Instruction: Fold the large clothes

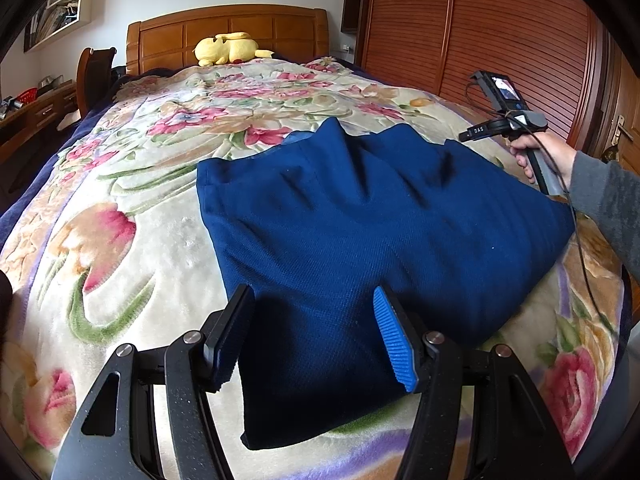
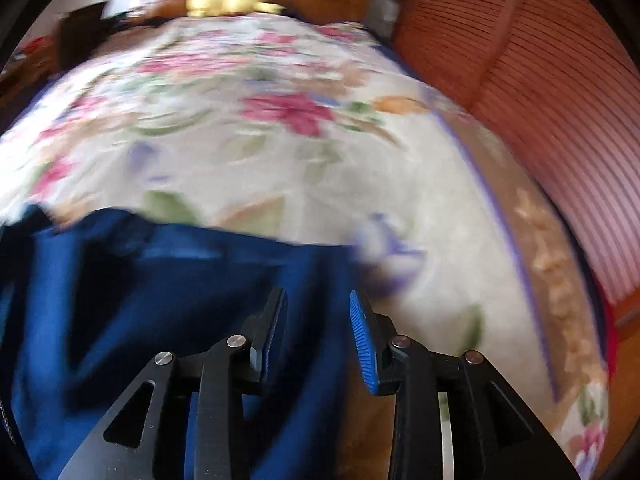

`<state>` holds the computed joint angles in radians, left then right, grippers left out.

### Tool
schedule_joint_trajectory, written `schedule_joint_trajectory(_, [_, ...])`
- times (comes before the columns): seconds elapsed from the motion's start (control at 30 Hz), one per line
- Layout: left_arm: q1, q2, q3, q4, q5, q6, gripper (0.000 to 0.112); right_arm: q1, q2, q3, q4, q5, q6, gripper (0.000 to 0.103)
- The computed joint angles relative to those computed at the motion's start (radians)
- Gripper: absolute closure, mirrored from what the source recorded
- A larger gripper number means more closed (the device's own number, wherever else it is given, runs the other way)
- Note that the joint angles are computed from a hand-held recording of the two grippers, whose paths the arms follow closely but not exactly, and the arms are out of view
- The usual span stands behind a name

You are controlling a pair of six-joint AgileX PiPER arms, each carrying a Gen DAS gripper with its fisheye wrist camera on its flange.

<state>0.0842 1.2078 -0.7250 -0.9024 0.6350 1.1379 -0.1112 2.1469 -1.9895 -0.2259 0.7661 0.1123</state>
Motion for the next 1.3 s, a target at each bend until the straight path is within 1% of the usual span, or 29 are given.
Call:
schedule_joint_trajectory(0.13, [0.004, 0.003, -0.004, -0.001, 0.004, 0.001, 0.049, 0.061, -0.075, 0.132, 0.197, -0.059, -0.256, 0.069])
schedule_joint_trajectory(0.2, [0.005, 0.002, -0.003, -0.002, 0.004, 0.002, 0.049, 0.091, -0.081, 0.156, 0.275, -0.06, -0.35, 0.069])
schedule_joint_trajectory(0.23, [0.004, 0.002, -0.004, -0.001, 0.004, 0.001, 0.049, 0.108, -0.071, 0.148, 0.283, -0.052, -0.369, 0.069])
schedule_joint_trajectory(0.3, [0.005, 0.003, -0.004, -0.002, 0.004, 0.003, 0.049, 0.143, -0.022, 0.096, 0.239, -0.026, -0.347, 0.07])
schedule_joint_trajectory(0.4, [0.006, 0.004, -0.007, 0.0, 0.007, 0.001, 0.049, 0.156, 0.118, -0.104, 0.191, 0.065, -0.283, 0.07])
schedule_joint_trajectory(0.47, [0.006, 0.003, -0.008, 0.002, 0.009, -0.002, 0.049, 0.16, 0.195, -0.216, 0.158, 0.097, -0.224, 0.07])
schedule_joint_trajectory(0.5, [0.007, 0.003, -0.007, 0.002, 0.01, 0.0, 0.049, 0.153, 0.23, -0.277, 0.175, 0.121, -0.222, 0.07])
schedule_joint_trajectory(0.57, [0.009, 0.001, -0.009, 0.004, 0.013, -0.003, 0.049, 0.155, 0.258, -0.321, 0.165, 0.123, -0.195, 0.07])
schedule_joint_trajectory(0.63, [0.01, -0.004, -0.009, 0.004, 0.016, -0.004, 0.049, 0.16, 0.23, -0.28, 0.124, 0.094, -0.142, 0.07])
schedule_joint_trajectory(0.7, [0.012, -0.012, -0.006, 0.002, 0.018, -0.003, 0.049, 0.152, 0.149, -0.163, 0.107, 0.03, -0.106, 0.069])
schedule_joint_trajectory(0.8, [0.01, -0.021, -0.003, 0.002, 0.015, -0.006, 0.049, 0.115, -0.021, 0.08, 0.135, -0.067, -0.123, 0.069])
schedule_joint_trajectory(0.9, [0.014, -0.027, -0.003, -0.001, 0.018, -0.004, 0.049, 0.07, -0.169, 0.297, 0.166, -0.122, -0.159, 0.069])
schedule_joint_trajectory(1.03, [0.019, -0.039, -0.001, -0.007, 0.024, -0.001, 0.049, 0.014, -0.389, 0.633, 0.246, -0.223, -0.255, 0.069])
schedule_joint_trajectory(1.1, [0.021, -0.051, 0.004, -0.008, 0.022, -0.005, 0.049, -0.018, -0.483, 0.771, 0.323, -0.261, -0.331, 0.069])
schedule_joint_trajectory(1.17, [0.029, -0.061, 0.006, -0.013, 0.032, -0.002, 0.049, -0.051, -0.566, 0.874, 0.397, -0.278, -0.409, 0.069])
schedule_joint_trajectory(1.27, [0.048, -0.077, 0.015, -0.046, 0.053, 0.032, 0.049, -0.084, -0.645, 0.99, 0.501, -0.287, -0.526, 0.069])
schedule_joint_trajectory(1.3, [0.047, -0.086, 0.02, -0.044, 0.05, 0.029, 0.049, -0.085, -0.662, 1.018, 0.49, -0.287, -0.523, 0.069])
